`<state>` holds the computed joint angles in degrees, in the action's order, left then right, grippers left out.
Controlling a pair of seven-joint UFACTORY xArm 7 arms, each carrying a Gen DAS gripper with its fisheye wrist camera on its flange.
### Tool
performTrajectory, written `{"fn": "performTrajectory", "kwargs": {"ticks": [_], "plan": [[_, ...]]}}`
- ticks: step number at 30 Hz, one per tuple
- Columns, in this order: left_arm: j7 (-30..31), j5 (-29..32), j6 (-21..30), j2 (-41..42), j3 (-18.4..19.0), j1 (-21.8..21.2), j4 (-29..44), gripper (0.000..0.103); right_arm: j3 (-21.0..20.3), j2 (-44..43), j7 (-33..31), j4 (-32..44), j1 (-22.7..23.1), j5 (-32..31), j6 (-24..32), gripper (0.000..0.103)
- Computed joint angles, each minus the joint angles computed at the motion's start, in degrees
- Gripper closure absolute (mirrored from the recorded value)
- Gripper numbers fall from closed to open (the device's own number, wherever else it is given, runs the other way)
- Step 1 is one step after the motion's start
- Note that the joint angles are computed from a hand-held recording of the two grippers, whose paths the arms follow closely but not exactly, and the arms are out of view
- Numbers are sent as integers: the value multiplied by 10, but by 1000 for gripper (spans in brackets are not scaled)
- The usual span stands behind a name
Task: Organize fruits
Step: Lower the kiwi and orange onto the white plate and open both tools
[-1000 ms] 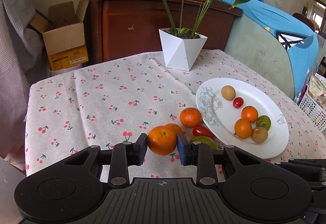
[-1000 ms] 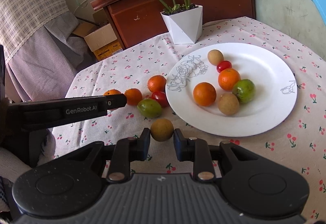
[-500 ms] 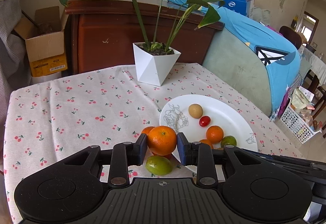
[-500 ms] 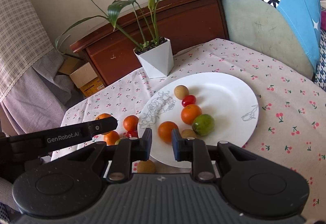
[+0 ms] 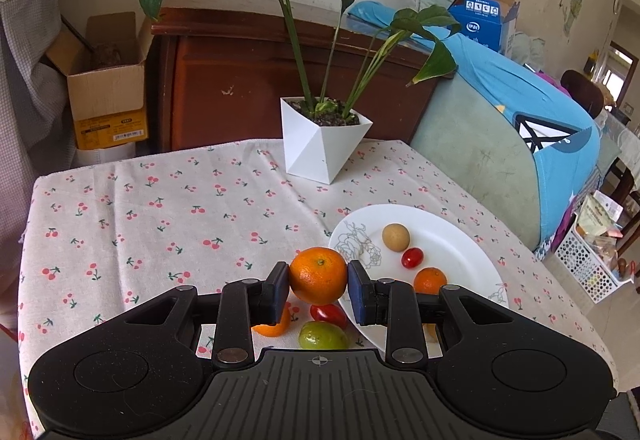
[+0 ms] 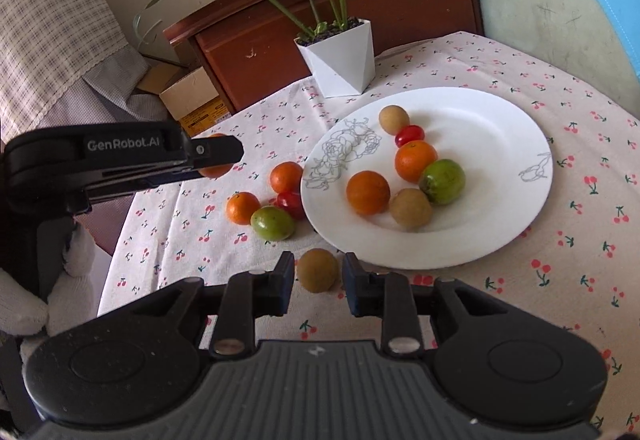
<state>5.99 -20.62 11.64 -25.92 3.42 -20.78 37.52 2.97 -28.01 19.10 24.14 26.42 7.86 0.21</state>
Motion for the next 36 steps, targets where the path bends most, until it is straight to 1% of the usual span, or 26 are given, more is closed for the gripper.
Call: {"fn": "performTrajectory", "kwargs": {"ticks": [2, 5, 7, 9, 10, 11, 13, 14, 19, 22, 25, 29, 32, 36], "plan": [[-4, 4, 0, 0, -4, 4, 0, 74, 24, 9, 8, 5, -22, -10, 2, 66], [-7, 5, 1, 0, -5, 3, 0, 74, 50, 21, 23, 11, -50, -24, 5, 66], [-12, 13, 4, 1, -12, 9, 1, 74, 60, 28, 32, 14, -61, -33, 4, 71], [-22, 24, 12, 2, -22, 19, 3, 74, 62, 32, 33, 13, -63, -41, -5, 78], [-27, 30, 15, 4, -28, 24, 4, 74, 69, 32, 36, 13, -70, -46, -5, 78], [-35, 39, 20, 5, -35, 32, 5, 74, 67, 31, 35, 14, -68, -50, -2, 78], [-50, 58, 26, 8, -49, 46, 8, 74, 41, 27, 28, 11, -40, -42, -4, 78], [-56, 65, 28, 9, -53, 50, 8, 74, 35, 22, 26, 9, -34, -40, -6, 78], [-82, 89, 34, 13, -64, 61, 15, 74, 24, -9, 23, 1, -31, -36, -12, 78], [-94, 111, 41, 16, -75, 69, 24, 74, 29, -33, 30, -2, -53, -36, -9, 78], [-96, 138, 52, 23, -86, 72, 37, 74, 30, -45, 35, 10, -80, -40, 19, 78], [-78, 150, 61, 37, -86, 59, 54, 74, 2, -39, 15, 31, -86, -39, 36, 78], [-69, 153, 71, 52, -87, 55, 68, 74, -32, -22, -8, 48, -75, -21, 50, 78], [-89, 188, 80, 85, -107, 75, 90, 74, -32, 1, -1, 58, -99, 3, 53, 78]]}}
